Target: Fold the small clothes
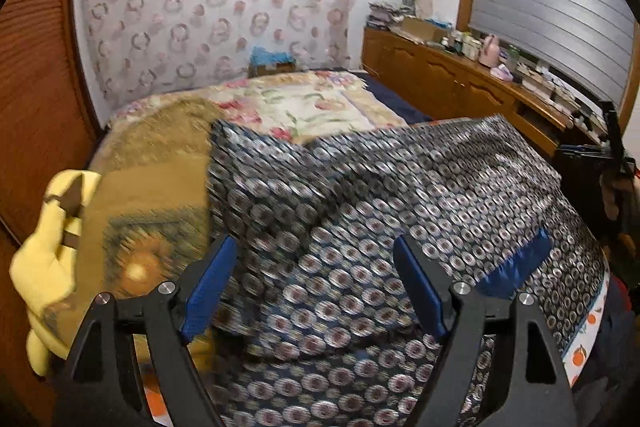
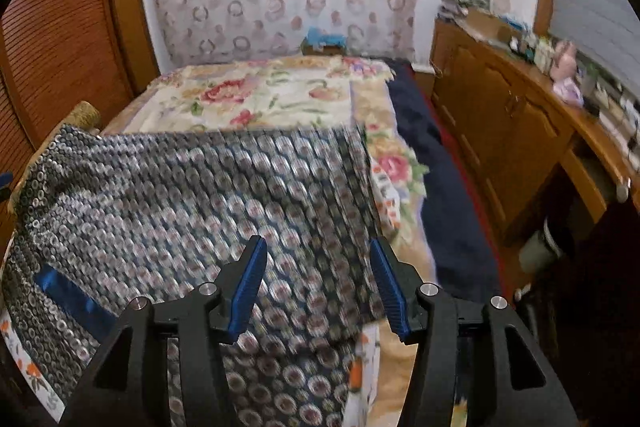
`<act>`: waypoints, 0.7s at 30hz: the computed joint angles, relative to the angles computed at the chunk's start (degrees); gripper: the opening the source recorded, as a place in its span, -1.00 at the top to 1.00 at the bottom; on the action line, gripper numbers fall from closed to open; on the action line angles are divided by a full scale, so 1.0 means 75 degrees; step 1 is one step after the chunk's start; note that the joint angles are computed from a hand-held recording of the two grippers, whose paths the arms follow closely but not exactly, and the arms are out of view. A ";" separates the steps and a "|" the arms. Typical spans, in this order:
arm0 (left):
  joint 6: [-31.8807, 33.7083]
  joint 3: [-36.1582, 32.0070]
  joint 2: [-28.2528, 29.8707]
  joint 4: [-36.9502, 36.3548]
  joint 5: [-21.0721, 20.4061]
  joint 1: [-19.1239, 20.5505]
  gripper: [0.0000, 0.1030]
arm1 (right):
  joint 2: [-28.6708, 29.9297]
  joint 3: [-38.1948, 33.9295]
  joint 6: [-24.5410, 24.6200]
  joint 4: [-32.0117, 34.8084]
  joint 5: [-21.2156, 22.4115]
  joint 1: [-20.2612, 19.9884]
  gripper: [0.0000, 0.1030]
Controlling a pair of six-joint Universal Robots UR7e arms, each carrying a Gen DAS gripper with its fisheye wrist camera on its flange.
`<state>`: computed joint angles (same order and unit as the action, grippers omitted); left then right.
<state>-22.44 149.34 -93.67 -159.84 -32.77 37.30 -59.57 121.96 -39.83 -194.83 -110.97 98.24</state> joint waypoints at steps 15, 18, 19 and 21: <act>-0.0121 0.0027 0.1733 -0.0697 -0.0564 0.0362 -0.58 | 0.0486 -0.0236 0.0833 -0.0079 -0.0416 -0.0313 0.57; -0.0146 -0.0003 0.1862 -0.0720 -0.0620 0.0422 -0.58 | 0.0658 -0.0172 0.0629 -0.0581 -0.0452 -0.0238 0.88; -0.0158 -0.0023 0.1923 -0.0724 -0.0623 0.0454 -0.58 | 0.0718 -0.0093 0.0598 -0.0737 -0.0342 -0.0239 0.90; -0.0186 -0.0051 0.1996 -0.0694 -0.0656 0.0508 -0.58 | 0.0757 0.0111 0.0458 -0.1151 -0.0267 -0.0213 0.95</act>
